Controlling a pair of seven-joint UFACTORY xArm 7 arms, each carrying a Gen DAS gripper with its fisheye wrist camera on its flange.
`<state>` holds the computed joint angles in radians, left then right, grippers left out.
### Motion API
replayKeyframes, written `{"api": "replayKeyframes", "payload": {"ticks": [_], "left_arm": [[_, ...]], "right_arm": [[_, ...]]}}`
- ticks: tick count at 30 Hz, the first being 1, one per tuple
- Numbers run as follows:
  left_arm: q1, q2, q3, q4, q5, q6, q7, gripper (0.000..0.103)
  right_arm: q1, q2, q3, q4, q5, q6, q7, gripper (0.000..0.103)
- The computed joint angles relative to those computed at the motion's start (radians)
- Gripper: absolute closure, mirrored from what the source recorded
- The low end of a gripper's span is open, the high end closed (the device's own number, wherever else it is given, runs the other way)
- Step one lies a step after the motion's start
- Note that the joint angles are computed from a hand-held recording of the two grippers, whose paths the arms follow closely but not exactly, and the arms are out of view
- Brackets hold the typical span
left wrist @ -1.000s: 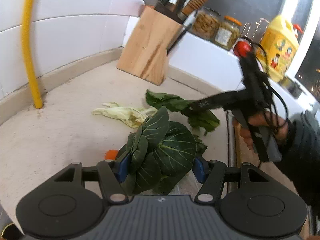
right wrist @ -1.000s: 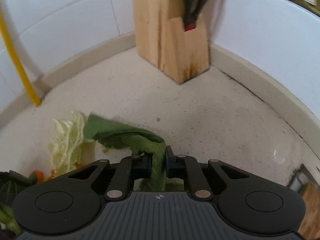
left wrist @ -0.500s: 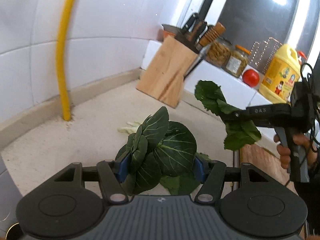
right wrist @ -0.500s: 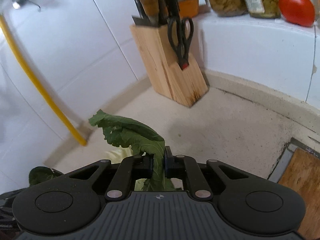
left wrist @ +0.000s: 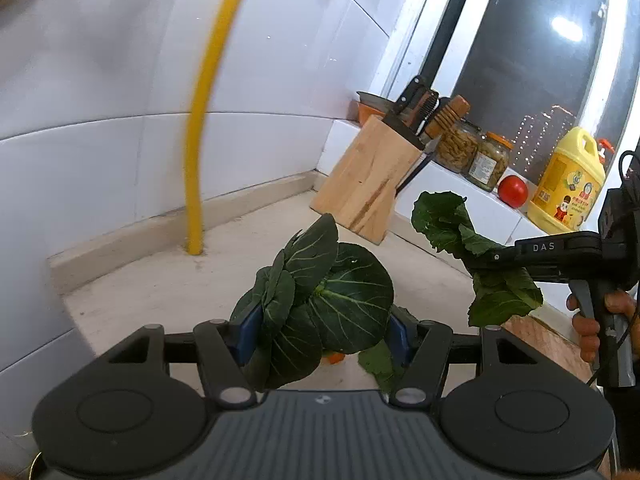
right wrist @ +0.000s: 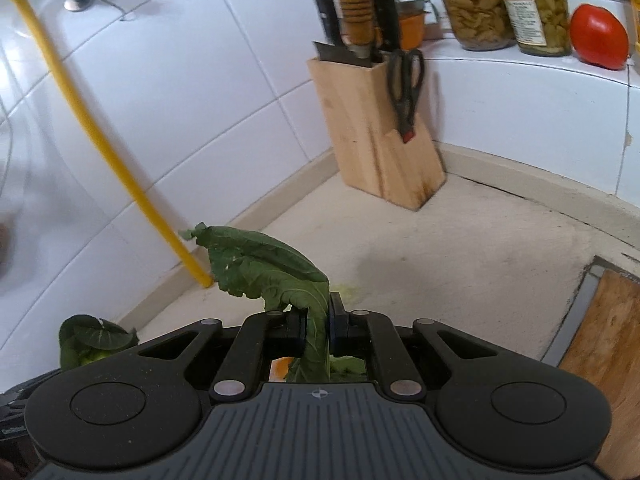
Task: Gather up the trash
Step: 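Grasp a green leaf with the right gripper while left gripper holds the cabbage, then carry the cabbage and green leaf with both grippers down to the black bin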
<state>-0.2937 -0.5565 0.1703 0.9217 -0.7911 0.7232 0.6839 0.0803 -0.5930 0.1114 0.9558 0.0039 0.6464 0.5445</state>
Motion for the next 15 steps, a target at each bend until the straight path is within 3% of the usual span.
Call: {"api": "replayKeyframes", "payload": {"ticks": [15], "left_arm": [[0.093, -0.127, 0.072, -0.072, 0.093, 0.014, -0.028, 0.048]], "right_arm": [[0.114, 0.098, 0.068, 0.08, 0.028, -0.022, 0.028, 0.09]]}}
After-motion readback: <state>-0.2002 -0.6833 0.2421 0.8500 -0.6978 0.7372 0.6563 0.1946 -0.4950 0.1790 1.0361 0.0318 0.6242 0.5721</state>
